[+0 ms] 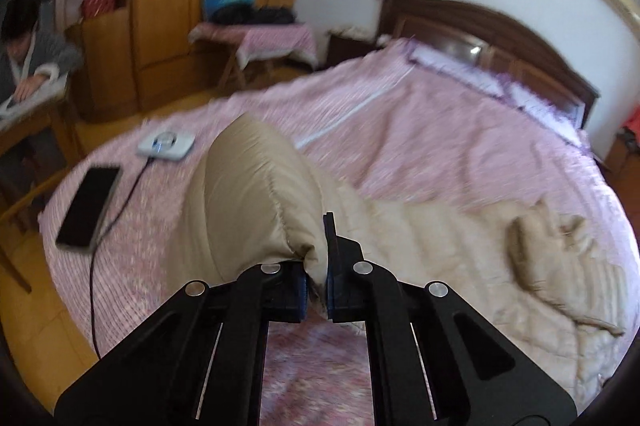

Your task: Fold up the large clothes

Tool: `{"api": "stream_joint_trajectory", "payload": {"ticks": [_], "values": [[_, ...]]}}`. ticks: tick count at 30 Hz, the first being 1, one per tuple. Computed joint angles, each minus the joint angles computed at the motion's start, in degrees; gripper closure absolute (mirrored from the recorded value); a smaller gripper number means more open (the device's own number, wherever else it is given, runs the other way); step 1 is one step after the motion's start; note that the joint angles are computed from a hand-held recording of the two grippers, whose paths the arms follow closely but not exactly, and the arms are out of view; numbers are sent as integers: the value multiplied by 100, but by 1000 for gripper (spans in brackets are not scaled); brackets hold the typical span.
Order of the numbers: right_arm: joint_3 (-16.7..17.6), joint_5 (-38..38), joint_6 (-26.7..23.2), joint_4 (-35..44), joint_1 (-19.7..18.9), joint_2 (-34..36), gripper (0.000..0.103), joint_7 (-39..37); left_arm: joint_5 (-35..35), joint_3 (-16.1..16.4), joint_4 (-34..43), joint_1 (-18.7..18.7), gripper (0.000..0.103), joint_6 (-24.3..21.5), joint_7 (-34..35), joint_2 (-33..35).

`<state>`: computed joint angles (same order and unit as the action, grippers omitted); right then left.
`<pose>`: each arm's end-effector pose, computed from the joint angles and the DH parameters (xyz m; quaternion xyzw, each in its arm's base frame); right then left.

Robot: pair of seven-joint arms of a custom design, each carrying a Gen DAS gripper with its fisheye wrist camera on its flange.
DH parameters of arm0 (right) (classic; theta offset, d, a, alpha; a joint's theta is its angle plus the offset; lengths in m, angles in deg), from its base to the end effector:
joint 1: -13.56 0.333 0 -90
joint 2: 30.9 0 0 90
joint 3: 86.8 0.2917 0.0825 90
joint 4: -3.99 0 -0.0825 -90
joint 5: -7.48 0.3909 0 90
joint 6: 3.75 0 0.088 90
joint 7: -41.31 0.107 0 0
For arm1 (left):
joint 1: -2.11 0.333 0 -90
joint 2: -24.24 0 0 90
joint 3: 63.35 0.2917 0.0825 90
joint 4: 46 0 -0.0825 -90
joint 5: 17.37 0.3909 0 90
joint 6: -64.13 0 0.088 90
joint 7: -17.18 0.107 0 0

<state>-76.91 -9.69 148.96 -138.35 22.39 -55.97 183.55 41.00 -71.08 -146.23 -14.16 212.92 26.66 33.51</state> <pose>0.4418 0.1626 0.4854 -0.5405 0.7758 -0.1884 0.2656 0.5954 -0.2779 0.5202 -0.7039 0.5288 -0.3414 0.3292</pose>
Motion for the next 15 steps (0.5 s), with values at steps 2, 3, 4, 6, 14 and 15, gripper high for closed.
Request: {"api": "stream_joint_trajectory", "payload": {"ticks": [2, 3, 4, 6, 14, 15], "values": [[64, -132, -13, -8, -63, -106, 8, 53, 219, -40, 27, -54, 97, 194, 36, -96], [92, -181, -17, -3, -84, -142, 8, 79, 229, -70, 63, -63, 97, 293, 96, -105], [118, -230, -24, -13, -103, -193, 8, 105, 233, -95, 109, -73, 97, 417, 155, -101], [135, -278, -46, -40, -106, -286, 8, 114, 230, -148, 275, -130, 97, 649, 278, -37], [119, -205, -305, -202, -128, -622, 8, 147, -789, -229, 1713, -557, 97, 1290, 1471, 973], [126, -220, -338, -247, -170, -689, 8, 195, -948, -259, 1985, -627, 97, 1287, 1692, 1174]]}}
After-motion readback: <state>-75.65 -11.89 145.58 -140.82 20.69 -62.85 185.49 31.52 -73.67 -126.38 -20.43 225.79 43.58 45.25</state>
